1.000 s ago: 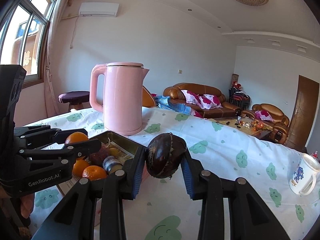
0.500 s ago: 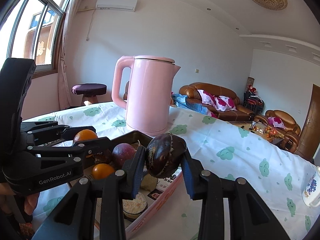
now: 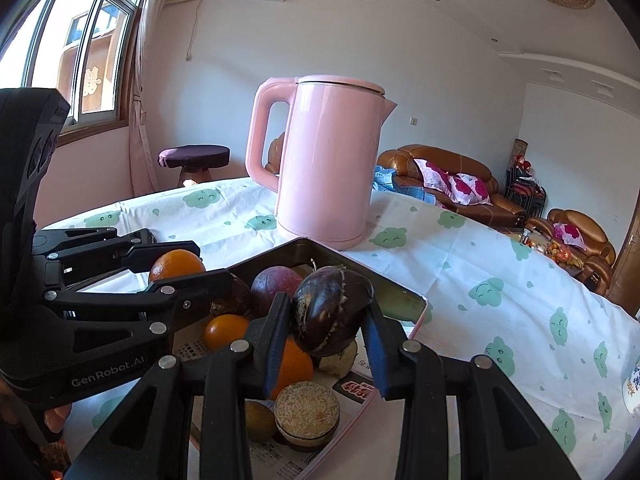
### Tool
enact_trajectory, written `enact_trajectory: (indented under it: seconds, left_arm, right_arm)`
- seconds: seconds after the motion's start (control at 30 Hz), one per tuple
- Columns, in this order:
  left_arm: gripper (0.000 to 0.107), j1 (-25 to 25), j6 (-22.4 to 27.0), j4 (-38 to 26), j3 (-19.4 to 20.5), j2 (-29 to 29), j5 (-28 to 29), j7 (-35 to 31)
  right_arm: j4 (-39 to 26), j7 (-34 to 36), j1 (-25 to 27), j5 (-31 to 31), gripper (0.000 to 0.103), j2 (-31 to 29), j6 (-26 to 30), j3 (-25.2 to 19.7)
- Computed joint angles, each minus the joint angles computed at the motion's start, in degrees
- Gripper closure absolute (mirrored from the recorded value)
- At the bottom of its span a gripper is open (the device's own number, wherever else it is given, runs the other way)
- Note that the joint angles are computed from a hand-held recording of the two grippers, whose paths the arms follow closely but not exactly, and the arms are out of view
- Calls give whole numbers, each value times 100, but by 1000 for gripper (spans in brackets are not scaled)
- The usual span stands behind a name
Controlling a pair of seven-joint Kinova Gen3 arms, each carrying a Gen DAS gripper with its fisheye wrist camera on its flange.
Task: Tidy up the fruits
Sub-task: 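Lower the orange into the tin with the left tool while the right tool releases the dark fruit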
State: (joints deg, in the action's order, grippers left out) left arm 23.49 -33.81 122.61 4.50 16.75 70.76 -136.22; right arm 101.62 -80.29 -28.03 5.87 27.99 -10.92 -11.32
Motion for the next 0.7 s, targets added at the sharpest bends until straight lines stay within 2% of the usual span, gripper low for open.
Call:
enact_trajectory:
  seconds: [0.13, 0.3, 0.47, 0.6, 0.7]
  left_arm:
    - [70, -80, 257, -56, -26, 47, 71, -167]
    - [71, -38, 207, -77, -34, 79, 225, -350]
    - [70, -38, 165, -73, -19, 99, 271, -389]
    - [68, -49, 122, -16, 5, 57, 223, -309]
    - [54, 11, -70, 40, 18, 27, 246, -259]
  right_arm:
    - [-147, -21, 106, 51, 65, 50, 322, -137]
    - [-333, 58, 49, 65, 65, 98, 731, -135]
    - [-543, 224, 411, 109, 65, 201, 1162, -613]
    - [-442, 222, 209, -52, 52, 138, 1008, -339]
    - [-287, 198, 347, -100, 47, 77, 798, -443]
